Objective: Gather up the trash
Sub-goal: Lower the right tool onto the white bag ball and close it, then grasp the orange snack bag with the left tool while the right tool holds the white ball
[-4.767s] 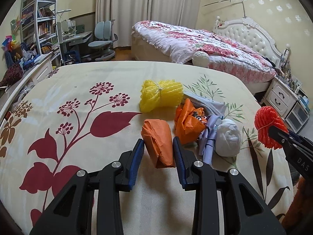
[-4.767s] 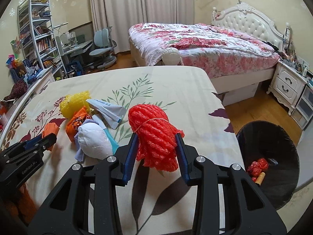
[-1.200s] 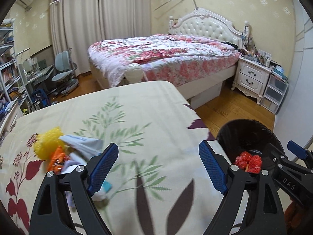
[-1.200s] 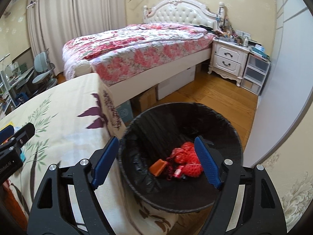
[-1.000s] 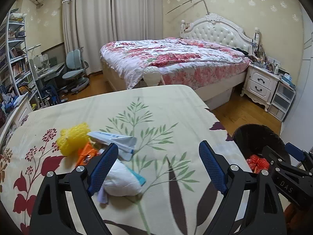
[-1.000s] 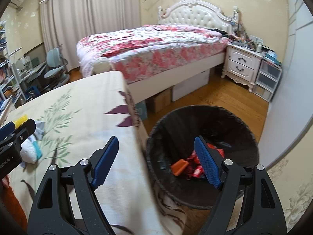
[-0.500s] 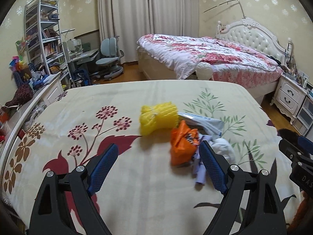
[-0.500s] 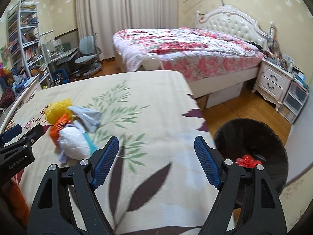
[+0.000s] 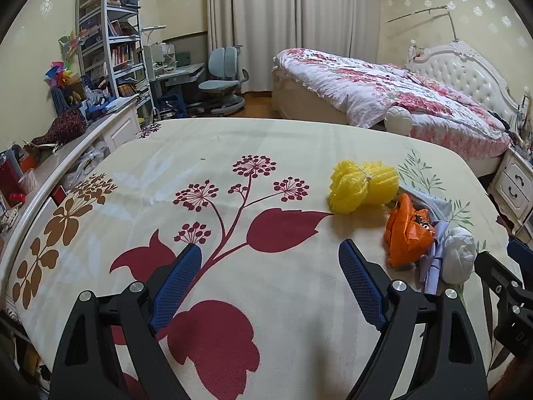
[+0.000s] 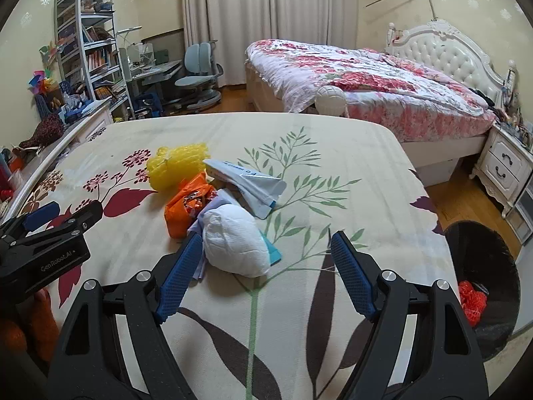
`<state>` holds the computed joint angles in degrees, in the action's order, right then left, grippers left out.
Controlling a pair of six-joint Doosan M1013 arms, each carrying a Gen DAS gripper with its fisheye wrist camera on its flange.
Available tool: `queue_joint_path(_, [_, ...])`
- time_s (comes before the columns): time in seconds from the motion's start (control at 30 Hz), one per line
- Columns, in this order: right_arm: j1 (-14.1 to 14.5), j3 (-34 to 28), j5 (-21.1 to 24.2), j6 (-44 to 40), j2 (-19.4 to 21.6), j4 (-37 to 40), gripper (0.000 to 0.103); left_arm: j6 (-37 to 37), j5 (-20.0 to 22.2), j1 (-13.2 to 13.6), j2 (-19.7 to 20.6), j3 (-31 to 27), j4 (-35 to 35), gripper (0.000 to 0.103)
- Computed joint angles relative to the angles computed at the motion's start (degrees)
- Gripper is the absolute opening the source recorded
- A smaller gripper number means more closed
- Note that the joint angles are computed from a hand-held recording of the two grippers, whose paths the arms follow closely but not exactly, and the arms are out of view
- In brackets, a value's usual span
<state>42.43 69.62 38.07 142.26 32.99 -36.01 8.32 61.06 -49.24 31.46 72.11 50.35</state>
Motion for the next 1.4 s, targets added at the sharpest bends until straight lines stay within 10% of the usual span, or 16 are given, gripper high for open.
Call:
queue_joint_path(0.2, [0.0,-2.1,0.6,-3.5,1.6,3.5,0.074,-0.1,-1.1,0.2,-0.2,0.6,-0.6,0.084])
queue_joint_path(0.43, [-0.5,-2.8,0.7,-6.9,2.3,7.9,0.037,0.8,-2.4,0.0,0.2,0.1,-1.3,0.084])
queue_joint_path(1.4, [-3.8,3.3,5.3,4.9,-1.2,-1.1,0.037,11.7,-6.4,-0.4,4.9,-7.2,-5.7,0.084])
